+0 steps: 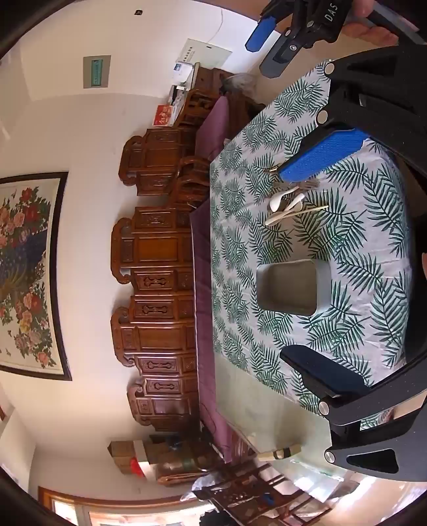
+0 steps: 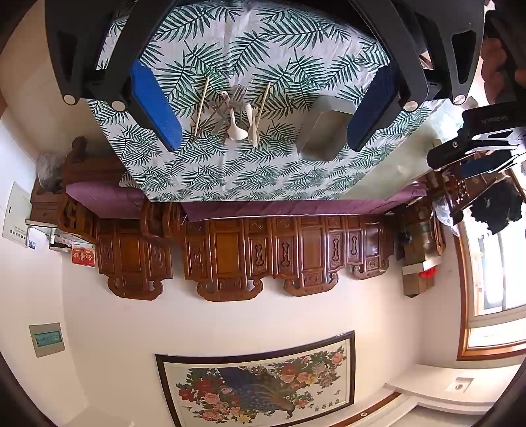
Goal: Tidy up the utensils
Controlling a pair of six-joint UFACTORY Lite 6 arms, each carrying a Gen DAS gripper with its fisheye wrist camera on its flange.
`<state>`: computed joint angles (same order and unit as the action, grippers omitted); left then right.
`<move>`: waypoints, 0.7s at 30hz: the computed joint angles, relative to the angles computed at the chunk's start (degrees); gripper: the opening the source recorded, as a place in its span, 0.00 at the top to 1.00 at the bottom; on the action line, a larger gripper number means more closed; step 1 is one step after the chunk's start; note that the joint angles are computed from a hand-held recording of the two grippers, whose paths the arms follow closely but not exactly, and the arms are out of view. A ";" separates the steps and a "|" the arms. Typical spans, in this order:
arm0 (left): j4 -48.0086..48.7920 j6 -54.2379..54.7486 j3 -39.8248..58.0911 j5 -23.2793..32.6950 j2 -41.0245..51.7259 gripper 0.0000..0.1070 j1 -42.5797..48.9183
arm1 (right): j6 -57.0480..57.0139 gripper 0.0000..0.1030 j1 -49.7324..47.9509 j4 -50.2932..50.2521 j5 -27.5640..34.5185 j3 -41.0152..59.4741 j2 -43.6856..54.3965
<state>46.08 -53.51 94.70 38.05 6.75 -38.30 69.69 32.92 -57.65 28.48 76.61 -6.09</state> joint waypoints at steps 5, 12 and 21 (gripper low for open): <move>-0.13 0.04 0.17 0.05 0.11 0.10 -0.04 | -0.14 0.02 0.05 0.11 0.19 0.11 -0.02; -0.33 0.11 0.05 -0.31 0.10 0.10 0.19 | -0.34 0.02 -0.01 0.28 0.08 0.14 -0.05; 0.04 -0.44 -0.08 -0.46 0.27 0.10 -0.02 | 0.05 0.02 0.20 -0.22 0.32 0.16 -0.04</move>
